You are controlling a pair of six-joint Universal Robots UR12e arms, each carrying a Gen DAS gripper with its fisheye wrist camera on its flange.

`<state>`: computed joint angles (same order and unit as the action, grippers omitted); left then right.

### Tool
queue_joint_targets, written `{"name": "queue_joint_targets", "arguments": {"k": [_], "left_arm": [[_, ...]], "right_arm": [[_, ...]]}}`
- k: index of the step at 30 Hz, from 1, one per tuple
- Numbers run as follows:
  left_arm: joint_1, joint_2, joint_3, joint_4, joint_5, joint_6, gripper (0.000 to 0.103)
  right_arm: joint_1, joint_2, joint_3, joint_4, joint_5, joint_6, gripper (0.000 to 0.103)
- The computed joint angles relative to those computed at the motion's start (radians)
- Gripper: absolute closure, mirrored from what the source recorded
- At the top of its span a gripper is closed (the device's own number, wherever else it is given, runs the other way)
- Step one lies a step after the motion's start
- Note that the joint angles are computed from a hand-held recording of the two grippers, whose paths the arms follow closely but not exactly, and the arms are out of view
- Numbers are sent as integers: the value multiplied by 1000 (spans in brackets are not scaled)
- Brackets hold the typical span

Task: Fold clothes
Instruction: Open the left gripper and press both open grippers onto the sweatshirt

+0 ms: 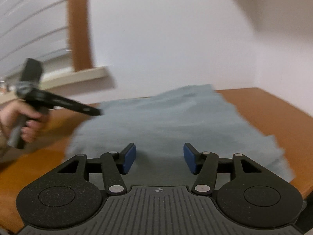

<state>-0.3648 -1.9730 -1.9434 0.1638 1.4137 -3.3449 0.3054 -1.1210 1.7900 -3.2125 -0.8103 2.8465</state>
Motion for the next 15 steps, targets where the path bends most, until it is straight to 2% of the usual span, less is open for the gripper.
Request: {"name": "queue_joint_targets", "arguments": {"k": [3, 5, 8, 11, 15], "left_arm": [[11, 16, -30, 15, -21, -71, 61], [18, 21, -38, 12, -35, -120, 55], [19, 24, -41, 7, -32, -161, 53], [14, 26, -38, -4, -32, -181, 53], [-5, 25, -36, 14, -7, -158, 53]], "right_arm": [[10, -21, 24, 24, 30, -25, 44], [15, -36, 38, 56, 46, -45, 43], [25, -48, 53, 82, 42, -87, 43], [31, -64, 75, 81, 22, -124, 43], [26, -81, 96, 70, 8, -118, 42]]}}
